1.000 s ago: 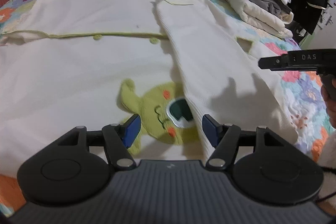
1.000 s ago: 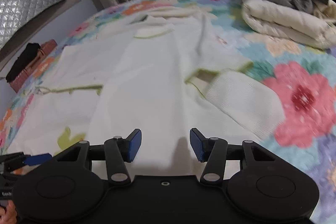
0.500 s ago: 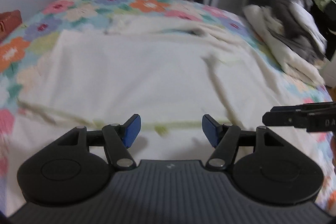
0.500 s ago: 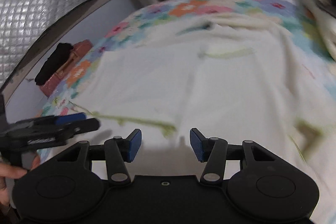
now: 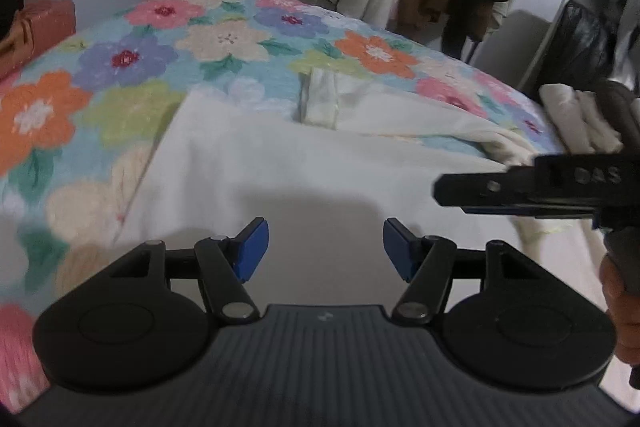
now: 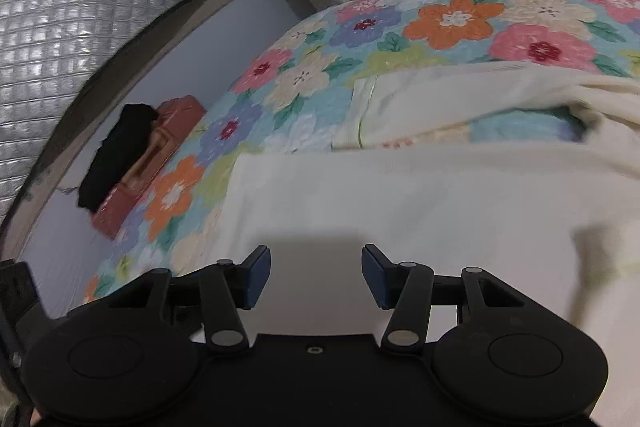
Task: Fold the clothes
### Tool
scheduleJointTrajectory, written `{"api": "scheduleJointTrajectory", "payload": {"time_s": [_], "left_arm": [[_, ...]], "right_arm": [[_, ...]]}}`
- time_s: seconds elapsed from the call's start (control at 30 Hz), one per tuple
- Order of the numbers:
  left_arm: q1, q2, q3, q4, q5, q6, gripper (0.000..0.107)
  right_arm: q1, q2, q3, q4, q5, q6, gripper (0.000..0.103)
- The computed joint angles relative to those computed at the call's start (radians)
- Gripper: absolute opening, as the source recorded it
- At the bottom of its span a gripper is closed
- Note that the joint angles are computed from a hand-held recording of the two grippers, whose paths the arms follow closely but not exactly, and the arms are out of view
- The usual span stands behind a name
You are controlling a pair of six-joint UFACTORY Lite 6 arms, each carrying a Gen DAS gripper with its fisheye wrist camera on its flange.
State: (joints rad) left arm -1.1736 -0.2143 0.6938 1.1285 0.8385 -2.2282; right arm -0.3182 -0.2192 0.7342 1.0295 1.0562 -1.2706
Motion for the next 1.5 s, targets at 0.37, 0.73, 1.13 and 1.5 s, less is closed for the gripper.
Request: {"api": "scheduleJointTrajectory", "payload": {"time_s": [0.37, 0.73, 1.13, 1.5], "left_arm": [[0.316, 0.029, -0.130, 0.400, -0.258, -0.231, 0.062], [0.436, 0.059, -0.171, 0.512, -0.409, -0.371, 0.061], [0.425, -0.003, -0.235, 0.646, -0.407, -0.558, 0.061], [0.088, -0.012, 0.024, 0.222, -0.215, -0.192, 0.061]], "right_arm": [[0.294, 0.339, 0.239, 0.123, -0.284, 0.042, 0.057], [0.547, 0.592, 0.471, 0.041, -0.575, 0.118, 0.060], [0.598, 0.640, 0.462, 0.332, -0.768, -0.263, 0.014], [0.090, 0.165, 0.308, -0.016, -0.166, -0.249, 0.013]]}}
